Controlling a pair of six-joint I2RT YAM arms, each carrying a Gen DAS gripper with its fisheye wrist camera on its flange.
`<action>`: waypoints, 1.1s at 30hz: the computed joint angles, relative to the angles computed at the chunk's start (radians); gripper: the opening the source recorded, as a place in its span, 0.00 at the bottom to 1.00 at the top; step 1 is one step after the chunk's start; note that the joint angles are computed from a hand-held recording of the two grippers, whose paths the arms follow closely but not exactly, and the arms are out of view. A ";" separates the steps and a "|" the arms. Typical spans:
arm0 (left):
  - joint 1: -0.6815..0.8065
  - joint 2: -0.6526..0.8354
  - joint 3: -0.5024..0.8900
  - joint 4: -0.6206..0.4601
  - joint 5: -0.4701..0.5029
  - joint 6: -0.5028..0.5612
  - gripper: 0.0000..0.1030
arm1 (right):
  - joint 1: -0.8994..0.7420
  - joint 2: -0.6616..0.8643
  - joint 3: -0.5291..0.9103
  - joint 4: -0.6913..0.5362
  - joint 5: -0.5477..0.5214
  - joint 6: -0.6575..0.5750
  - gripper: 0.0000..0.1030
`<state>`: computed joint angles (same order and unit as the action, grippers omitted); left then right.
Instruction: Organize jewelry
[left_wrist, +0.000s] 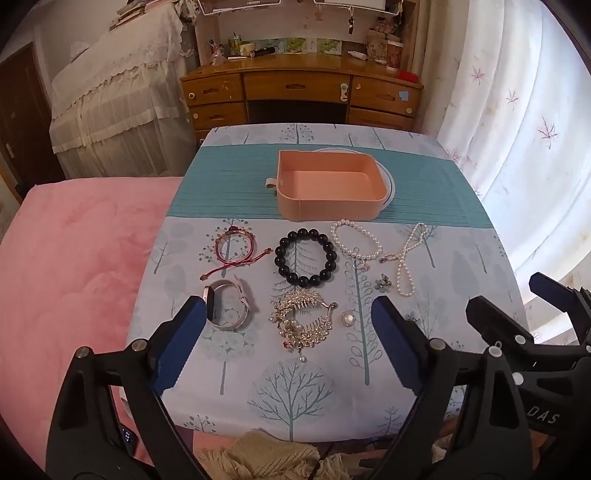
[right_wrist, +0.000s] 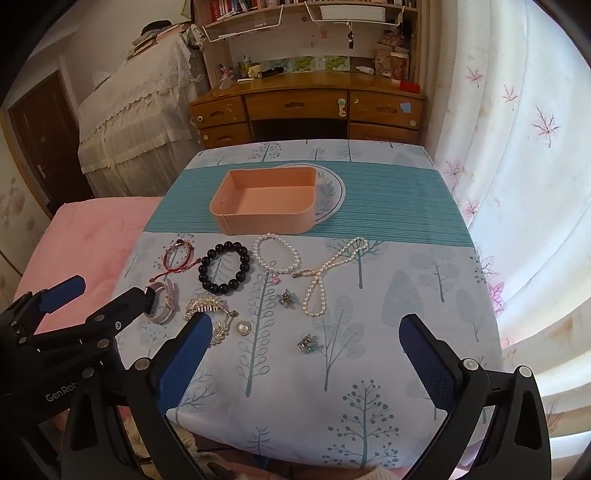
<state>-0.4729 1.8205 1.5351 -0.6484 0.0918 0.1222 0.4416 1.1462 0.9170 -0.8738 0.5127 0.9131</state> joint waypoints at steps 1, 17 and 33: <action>0.001 0.000 0.000 -0.002 0.006 -0.001 0.85 | 0.009 0.010 -0.008 0.013 0.005 0.008 1.00; 0.011 -0.014 -0.001 -0.022 0.027 -0.007 0.82 | 0.032 0.011 0.015 -0.011 0.010 0.026 1.00; 0.031 -0.053 -0.053 -0.035 0.051 -0.006 0.81 | 0.147 0.043 0.075 -0.096 0.101 0.123 1.00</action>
<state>-0.4422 1.7677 1.4820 -0.6829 0.1428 0.1157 0.5888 1.1890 0.9921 -0.9693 0.6137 1.0366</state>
